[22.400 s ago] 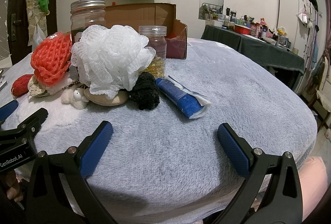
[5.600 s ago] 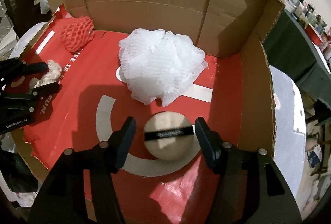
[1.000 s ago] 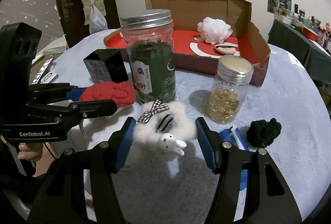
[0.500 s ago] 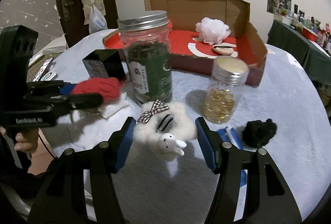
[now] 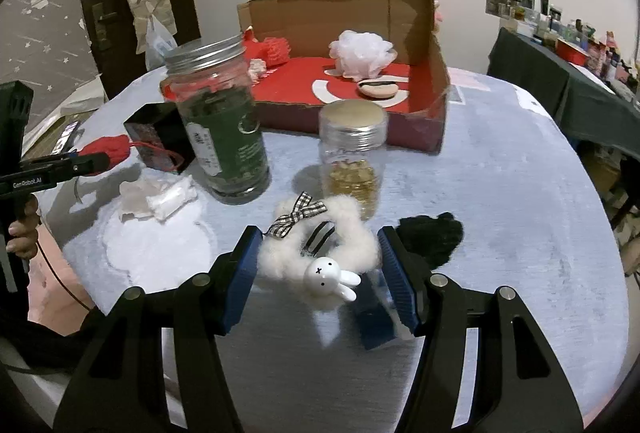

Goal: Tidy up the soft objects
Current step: 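Carry the red bear and white bunny with both tools into the box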

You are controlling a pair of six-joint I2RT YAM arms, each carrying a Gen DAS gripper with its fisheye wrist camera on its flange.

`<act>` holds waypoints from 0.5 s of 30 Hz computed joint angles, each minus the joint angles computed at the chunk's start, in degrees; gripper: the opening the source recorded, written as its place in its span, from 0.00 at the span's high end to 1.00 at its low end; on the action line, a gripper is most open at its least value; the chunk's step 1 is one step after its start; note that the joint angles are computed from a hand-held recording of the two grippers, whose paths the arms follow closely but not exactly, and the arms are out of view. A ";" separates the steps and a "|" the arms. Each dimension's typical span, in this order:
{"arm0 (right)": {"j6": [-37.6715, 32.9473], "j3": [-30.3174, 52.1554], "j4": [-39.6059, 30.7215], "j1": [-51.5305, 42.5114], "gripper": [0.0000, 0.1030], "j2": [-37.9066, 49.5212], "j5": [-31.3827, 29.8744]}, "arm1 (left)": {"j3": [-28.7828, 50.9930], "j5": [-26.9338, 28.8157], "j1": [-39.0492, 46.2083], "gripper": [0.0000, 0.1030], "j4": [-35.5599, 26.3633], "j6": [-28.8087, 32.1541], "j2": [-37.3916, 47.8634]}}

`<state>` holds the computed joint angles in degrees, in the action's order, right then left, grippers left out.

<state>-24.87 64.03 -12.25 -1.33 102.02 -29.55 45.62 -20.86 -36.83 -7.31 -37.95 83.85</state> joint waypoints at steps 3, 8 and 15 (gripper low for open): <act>-0.65 1.22 -0.65 -0.71 0.44 0.79 0.39 | -1.06 1.05 1.71 0.58 0.27 0.69 -0.57; -2.40 4.14 -3.02 -1.62 0.44 2.45 0.84 | -2.81 3.75 4.27 0.58 1.57 3.06 -1.49; -3.57 8.03 -6.46 -3.17 0.44 4.66 0.39 | -4.43 7.61 7.80 0.58 2.51 6.01 -2.56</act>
<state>-28.44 72.06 -18.71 -4.50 106.68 -29.16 41.19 -13.26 -29.03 -4.79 -31.94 81.28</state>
